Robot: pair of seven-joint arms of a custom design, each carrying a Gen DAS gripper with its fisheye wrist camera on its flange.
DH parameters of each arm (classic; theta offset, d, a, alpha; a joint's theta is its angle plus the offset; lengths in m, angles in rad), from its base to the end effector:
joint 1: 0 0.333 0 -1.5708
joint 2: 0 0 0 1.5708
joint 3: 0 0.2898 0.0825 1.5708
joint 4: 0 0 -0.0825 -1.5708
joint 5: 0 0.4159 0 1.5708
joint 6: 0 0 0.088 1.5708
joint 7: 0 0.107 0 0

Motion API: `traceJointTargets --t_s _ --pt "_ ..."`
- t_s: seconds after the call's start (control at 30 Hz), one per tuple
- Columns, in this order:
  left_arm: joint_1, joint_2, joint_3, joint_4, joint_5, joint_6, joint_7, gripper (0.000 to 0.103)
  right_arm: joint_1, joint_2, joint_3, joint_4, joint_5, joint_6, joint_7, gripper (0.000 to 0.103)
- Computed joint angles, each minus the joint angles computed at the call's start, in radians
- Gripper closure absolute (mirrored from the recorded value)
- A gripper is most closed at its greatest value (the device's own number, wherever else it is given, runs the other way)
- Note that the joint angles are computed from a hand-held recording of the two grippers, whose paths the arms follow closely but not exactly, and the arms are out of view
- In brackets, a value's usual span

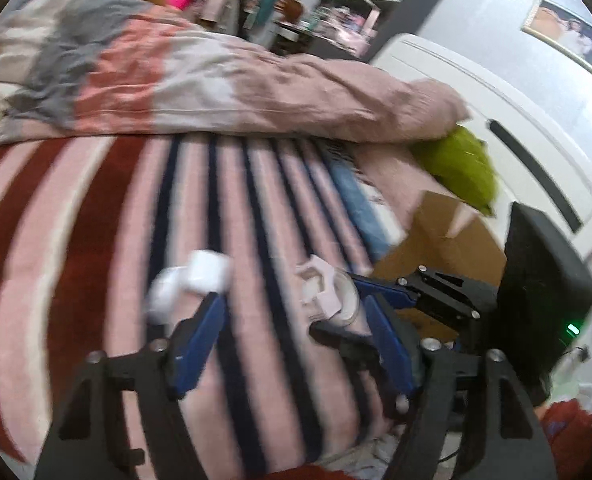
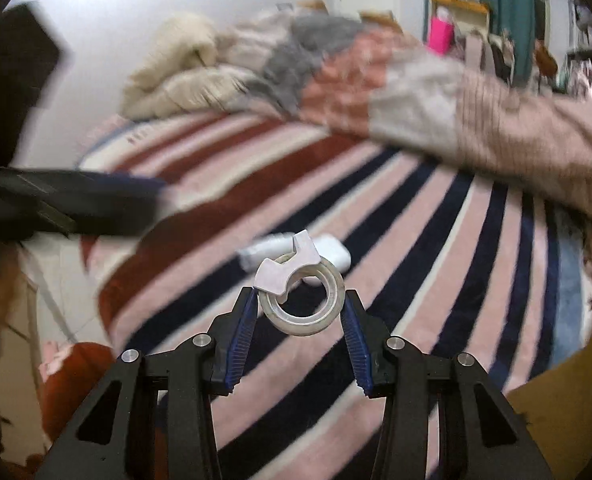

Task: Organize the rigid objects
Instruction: 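Move the right gripper to the clear tape roll and grasp it, then carry the tape roll into the cardboard box and open the right gripper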

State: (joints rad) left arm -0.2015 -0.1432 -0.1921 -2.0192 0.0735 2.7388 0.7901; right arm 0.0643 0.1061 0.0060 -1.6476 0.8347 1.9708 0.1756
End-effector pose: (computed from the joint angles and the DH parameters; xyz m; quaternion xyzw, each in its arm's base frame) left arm 0.5517 -0.2383 0.5808 -0.7370 0.5310 -0.4002 0.1212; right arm 0.6446 0.0930 0.5532 -0.9013 0.1642 -0.0506 0.3977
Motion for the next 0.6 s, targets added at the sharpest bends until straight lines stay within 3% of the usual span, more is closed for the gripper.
traceJointTargets --t_s 0.07,0.2,0.33,0.6 --pt "-0.032 0.073 0.006 0.093 -0.091 0.011 0.108 0.054 -0.019 -0.025 -0.013 -0.004 0.033 -0.020 -0.027 0.064" --pt "-0.042 0.197 -0.027 0.273 -0.102 -0.036 0.180 0.071 -0.057 -0.030 -0.044 0.027 0.089 -0.057 -0.049 0.064" --pt "-0.065 0.344 -0.052 0.490 -0.022 -0.132 0.183 0.074 -0.094 -0.007 -0.063 0.066 0.113 -0.044 -0.041 0.064" --pt "-0.130 0.644 -0.074 0.923 -0.006 -0.318 0.264 0.075 -0.171 0.093 -0.063 0.198 0.087 -0.044 0.038 0.064"
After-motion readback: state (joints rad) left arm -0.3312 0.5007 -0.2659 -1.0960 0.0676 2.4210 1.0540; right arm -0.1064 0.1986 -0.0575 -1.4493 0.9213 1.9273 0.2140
